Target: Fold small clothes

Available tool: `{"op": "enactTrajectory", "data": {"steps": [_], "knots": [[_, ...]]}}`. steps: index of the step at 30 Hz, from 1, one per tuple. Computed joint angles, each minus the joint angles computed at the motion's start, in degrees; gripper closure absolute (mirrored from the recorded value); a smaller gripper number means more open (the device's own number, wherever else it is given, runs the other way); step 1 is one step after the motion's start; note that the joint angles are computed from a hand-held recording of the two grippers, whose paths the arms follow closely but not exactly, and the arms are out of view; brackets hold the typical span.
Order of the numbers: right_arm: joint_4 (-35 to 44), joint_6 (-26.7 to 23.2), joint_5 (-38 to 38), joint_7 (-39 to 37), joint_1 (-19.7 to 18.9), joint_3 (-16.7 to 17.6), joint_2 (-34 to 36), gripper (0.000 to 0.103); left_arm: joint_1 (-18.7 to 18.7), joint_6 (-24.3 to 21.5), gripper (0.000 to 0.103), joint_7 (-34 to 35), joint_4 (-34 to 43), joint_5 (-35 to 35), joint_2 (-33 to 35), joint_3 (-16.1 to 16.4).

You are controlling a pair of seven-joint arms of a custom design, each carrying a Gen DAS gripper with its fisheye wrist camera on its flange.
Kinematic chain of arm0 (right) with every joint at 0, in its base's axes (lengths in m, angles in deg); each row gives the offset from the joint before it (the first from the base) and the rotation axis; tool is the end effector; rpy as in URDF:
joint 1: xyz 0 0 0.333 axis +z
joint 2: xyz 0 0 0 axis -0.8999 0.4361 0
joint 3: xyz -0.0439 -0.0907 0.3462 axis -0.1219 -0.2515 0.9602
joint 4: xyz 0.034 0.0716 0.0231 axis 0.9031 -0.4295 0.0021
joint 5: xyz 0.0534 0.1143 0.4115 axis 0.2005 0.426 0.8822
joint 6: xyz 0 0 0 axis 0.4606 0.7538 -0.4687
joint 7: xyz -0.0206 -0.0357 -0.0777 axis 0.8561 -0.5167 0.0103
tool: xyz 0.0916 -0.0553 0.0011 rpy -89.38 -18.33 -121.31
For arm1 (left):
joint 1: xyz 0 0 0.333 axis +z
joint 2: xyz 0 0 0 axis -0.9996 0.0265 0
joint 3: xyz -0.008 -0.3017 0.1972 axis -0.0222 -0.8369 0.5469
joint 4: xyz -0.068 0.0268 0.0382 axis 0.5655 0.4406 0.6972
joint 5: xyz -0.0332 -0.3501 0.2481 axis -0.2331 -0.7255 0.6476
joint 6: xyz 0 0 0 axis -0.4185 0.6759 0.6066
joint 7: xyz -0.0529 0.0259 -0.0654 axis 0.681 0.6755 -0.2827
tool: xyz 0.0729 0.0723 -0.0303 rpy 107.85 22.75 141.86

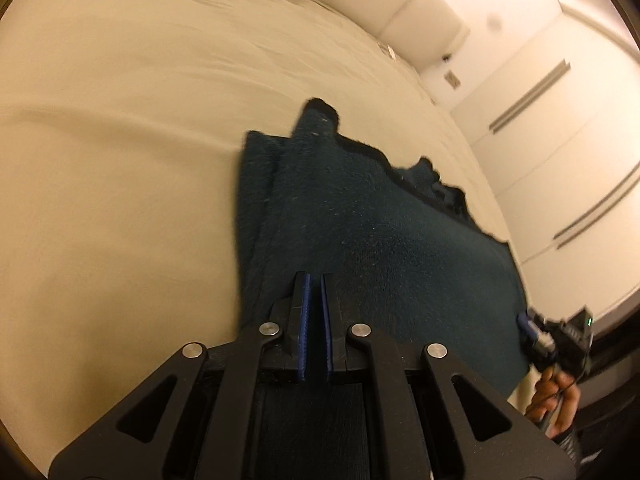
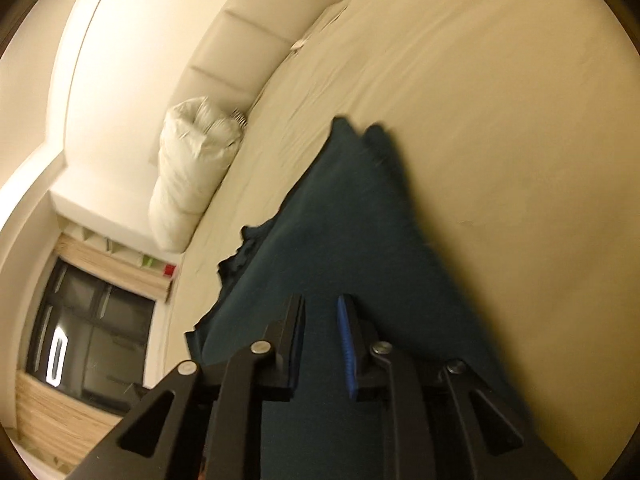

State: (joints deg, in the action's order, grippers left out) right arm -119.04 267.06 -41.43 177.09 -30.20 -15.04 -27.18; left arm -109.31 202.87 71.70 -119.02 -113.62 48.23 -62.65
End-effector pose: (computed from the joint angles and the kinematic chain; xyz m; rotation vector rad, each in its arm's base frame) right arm 0.3542 0.0554 0.4943 -1.0192 1.8449 0.0184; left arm 0.5064 -0.2019 0.4882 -2.2157 1.7908 -1.2809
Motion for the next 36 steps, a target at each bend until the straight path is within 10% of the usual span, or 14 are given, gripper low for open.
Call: {"op": "enactTrajectory", "data": {"steps": [4, 8, 10, 12, 20, 25, 32, 36], "knots": [[-1.82, -2.94, -2.89, 6.02, -9.51, 11.16, -4.66, 0.047, -1.87, 2.53, 0.097, -1.07, -4.98, -6.37, -5.98, 1.1], [-0.6, -0.95, -4.0, 5.59, -1.86, 9.74, -4.48, 0.046, -7.44, 5.98, 0.083, -3.14, -10.77, -11.71, -13.61, 4.48], [0.71, 0.92, -3.99, 4.58, 3.71, 7.26, -2.24, 0.046, -11.68, 8.67, 0.025, -2.07, -12.88, -14.32, -16.54, 6.43], [2.71, 2.18, -3.77, 3.7, 9.54, 4.25, 0.82, 0.046, -17.18, 14.82, 0.004, -1.12, -15.38, -17.01, -19.4, 7.93], [7.96, -0.04, -1.32, -4.46, 22.01, -4.2, 4.84, 0.046, -16.42, -11.92, 0.013, 3.84, -9.99, -9.43, -16.99, 20.31], [8.29, -4.61, 1.11, -6.42, 18.07, -2.43, 4.85, 0.046, -12.72, -23.48, 0.017, 7.02, -5.45, -10.68, -12.3, 22.98], [10.3, -7.02, 6.69, -12.13, 18.05, -4.23, 6.93, 0.046, -5.03, -25.76, 0.017, 0.57, -4.85, 1.74, -14.54, 14.1], [10.58, -8.61, 9.26, -14.6, 16.61, -2.98, 7.48, 0.046, -3.46, -25.9, 0.018, 4.87, -5.41, -3.52, -15.85, 13.28]]}}
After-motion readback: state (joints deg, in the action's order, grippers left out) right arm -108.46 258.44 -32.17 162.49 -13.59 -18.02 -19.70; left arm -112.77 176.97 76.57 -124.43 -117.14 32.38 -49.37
